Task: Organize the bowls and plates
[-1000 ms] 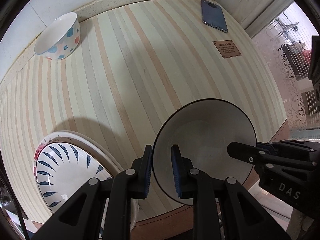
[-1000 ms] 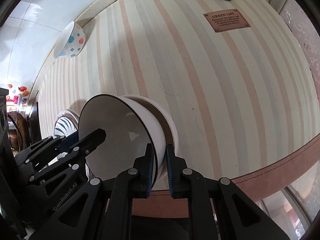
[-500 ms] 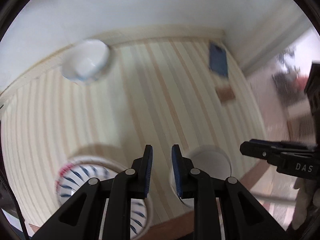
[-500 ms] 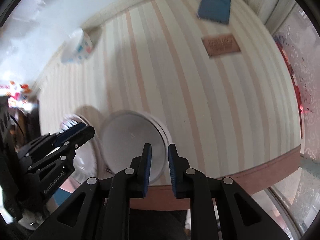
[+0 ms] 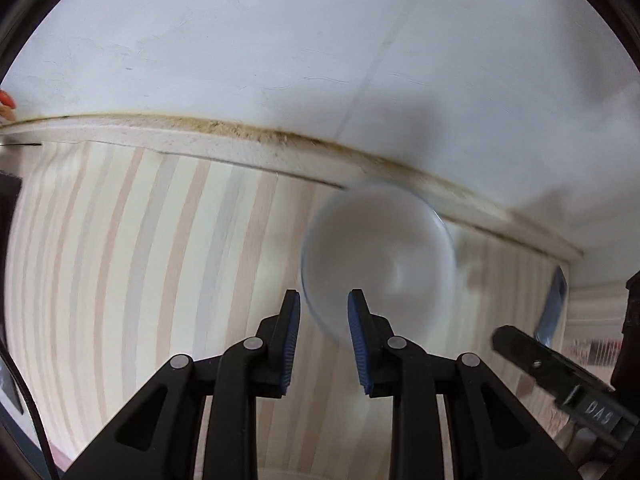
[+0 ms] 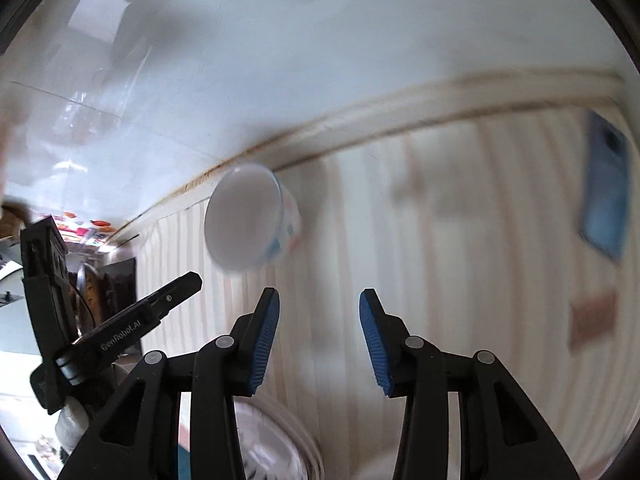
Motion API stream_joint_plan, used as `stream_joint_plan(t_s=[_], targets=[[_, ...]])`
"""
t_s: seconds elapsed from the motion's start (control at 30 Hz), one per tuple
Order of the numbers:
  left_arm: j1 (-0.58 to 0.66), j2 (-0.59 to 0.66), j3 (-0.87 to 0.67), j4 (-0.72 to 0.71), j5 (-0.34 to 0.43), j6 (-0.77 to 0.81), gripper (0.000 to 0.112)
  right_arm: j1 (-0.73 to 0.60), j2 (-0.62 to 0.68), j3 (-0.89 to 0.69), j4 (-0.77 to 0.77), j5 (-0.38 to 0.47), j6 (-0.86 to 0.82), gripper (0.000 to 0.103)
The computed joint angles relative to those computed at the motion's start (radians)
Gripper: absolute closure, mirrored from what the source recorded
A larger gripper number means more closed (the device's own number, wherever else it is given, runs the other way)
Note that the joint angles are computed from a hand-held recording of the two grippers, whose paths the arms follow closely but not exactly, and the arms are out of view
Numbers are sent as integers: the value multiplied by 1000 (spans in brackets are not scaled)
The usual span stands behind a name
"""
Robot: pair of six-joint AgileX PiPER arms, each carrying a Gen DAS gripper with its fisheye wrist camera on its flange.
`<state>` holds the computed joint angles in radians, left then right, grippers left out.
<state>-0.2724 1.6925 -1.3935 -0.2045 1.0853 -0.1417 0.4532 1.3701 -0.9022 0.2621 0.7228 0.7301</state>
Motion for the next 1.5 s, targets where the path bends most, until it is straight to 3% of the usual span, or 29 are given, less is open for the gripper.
stream_joint_plan(t_s=[0.17, 0.27, 0.3, 0.37, 0.4, 0.6, 0.83, 1.07, 1.33, 1.5], targets=[[3, 126, -57, -8, -28, 6, 90, -79, 305, -179, 155, -40, -237, 58], [8, 129, -27, -47, -74, 36, 91, -113, 412, -229, 255, -49, -347, 59], [-1, 121, -15, -36, -94, 34, 91, -123, 438, -239, 292, -49, -385, 61], [-14, 115, -16, -16, -95, 21, 93, -136, 482, -248, 368, -58, -462, 82], [-25, 107, -9, -6, -98, 13, 93, -140, 493, -251, 399, -62, -497, 86], [-80, 56, 30, 19, -94, -30, 93, -97, 494, -292, 266, -51, -387, 92], [-167, -69, 84, 63, -70, -95, 93, -57, 393, -257, 173, -16, -289, 92], [-240, -233, 123, 64, 13, -131, 93, 8, 169, -149, 47, 44, -119, 92], [-419, -427, 206, 98, 97, -241, 93, 205, -138, -12, -154, 148, 257, 92], [-593, -513, 262, 139, 122, -376, 93, 443, -322, 58, -303, 251, 598, 92]])
